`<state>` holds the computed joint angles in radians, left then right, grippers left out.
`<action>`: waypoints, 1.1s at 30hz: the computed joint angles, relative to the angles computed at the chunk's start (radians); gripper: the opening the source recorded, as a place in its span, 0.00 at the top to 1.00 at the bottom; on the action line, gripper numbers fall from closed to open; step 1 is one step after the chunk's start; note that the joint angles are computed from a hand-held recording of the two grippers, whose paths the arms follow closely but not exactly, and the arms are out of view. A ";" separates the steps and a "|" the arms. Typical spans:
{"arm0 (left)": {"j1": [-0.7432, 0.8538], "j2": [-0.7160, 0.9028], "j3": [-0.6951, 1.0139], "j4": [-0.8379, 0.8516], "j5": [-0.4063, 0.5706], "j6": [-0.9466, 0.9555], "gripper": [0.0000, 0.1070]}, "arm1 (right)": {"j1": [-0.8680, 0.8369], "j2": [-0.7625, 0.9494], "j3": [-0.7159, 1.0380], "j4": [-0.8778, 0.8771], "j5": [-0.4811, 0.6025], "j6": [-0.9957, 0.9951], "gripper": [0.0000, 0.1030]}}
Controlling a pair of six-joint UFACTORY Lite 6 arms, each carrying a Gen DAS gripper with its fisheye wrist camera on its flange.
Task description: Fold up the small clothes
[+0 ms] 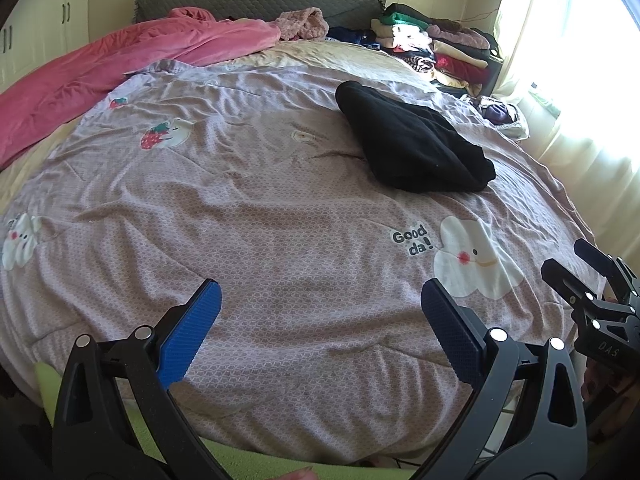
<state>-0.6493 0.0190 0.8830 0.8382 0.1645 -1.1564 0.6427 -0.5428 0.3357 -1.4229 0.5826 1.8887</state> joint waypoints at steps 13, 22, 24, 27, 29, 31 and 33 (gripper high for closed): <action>-0.005 0.000 0.003 0.029 0.017 -0.025 0.12 | -0.001 0.009 0.006 0.011 0.000 -0.012 0.04; -0.007 0.001 0.001 0.055 0.022 -0.057 0.12 | -0.001 0.006 0.004 0.011 0.001 -0.015 0.04; -0.008 0.004 0.000 0.065 0.023 -0.067 0.12 | -0.005 0.004 0.004 0.013 -0.003 -0.020 0.04; -0.014 0.008 0.001 0.103 0.039 -0.101 0.12 | 0.005 0.005 0.001 0.020 0.007 -0.011 0.04; -0.020 0.013 0.004 0.132 0.055 -0.126 0.12 | 0.005 0.008 0.001 0.023 0.008 -0.011 0.04; -0.017 0.020 0.003 0.131 0.062 -0.124 0.12 | 0.008 0.005 -0.004 0.033 0.013 -0.002 0.04; -0.011 0.020 0.000 0.122 0.066 -0.123 0.12 | 0.014 0.011 -0.006 0.035 0.027 0.010 0.04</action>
<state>-0.6603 0.0391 0.8827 0.9601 0.2305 -1.2794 0.6570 -0.5314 0.3293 -1.3879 0.6092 1.8984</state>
